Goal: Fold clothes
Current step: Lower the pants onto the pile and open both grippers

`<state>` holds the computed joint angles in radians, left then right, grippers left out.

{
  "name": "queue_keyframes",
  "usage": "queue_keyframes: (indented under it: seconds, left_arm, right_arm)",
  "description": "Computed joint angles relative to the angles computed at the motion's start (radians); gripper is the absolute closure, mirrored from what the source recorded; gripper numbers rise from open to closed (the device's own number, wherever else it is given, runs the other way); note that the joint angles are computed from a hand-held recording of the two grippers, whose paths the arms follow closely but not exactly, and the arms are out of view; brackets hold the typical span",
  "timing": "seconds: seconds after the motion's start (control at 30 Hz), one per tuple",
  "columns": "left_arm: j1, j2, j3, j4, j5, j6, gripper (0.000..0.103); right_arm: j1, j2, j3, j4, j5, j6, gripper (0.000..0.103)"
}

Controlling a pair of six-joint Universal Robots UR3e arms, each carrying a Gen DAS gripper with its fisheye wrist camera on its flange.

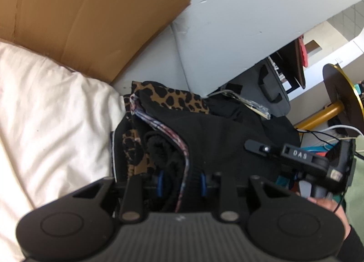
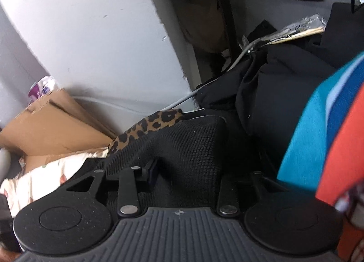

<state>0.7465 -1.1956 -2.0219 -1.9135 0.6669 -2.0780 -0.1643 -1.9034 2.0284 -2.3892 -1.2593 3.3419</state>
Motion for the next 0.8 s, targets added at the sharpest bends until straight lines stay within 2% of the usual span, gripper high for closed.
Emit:
queue_keyframes:
  seconds: [0.2,0.3,0.43,0.5,0.57,0.63,0.73,0.8]
  left_arm:
    - [-0.039,-0.047,-0.015,0.11,0.003,-0.07,0.072]
    - [-0.06,-0.063,-0.015,0.152,0.007,-0.096,0.072]
    - [-0.083,-0.078,-0.012,0.198,0.012,-0.119,0.072]
    - [-0.084,-0.07,-0.006,0.189,0.013,-0.102,0.072]
    - [-0.076,-0.063,0.001,0.162,0.01,-0.075,0.072]
    - [-0.064,-0.048,0.004,0.13,0.002,-0.041,0.072]
    - [-0.046,-0.023,0.0,0.083,-0.022,0.009,0.072]
    - [-0.048,-0.009,-0.017,0.1,-0.022,0.0,0.072]
  right_arm:
    - [-0.043,0.12,-0.101,0.095,0.056,0.004,0.04]
    - [-0.045,0.174,-0.145,0.115,0.045,0.035,0.037]
    - [-0.034,0.229,-0.143,0.039,0.002,0.121,0.037]
    - [-0.021,0.262,-0.162,0.028,-0.02,0.144,0.047]
    - [-0.013,0.286,-0.186,0.024,-0.043,0.163,0.078]
    - [0.003,0.289,-0.194,-0.003,-0.076,0.14,0.092]
    - [0.059,0.265,-0.138,-0.126,-0.162,0.083,0.093]
    - [0.097,0.254,-0.105,-0.207,-0.219,0.041,0.092]
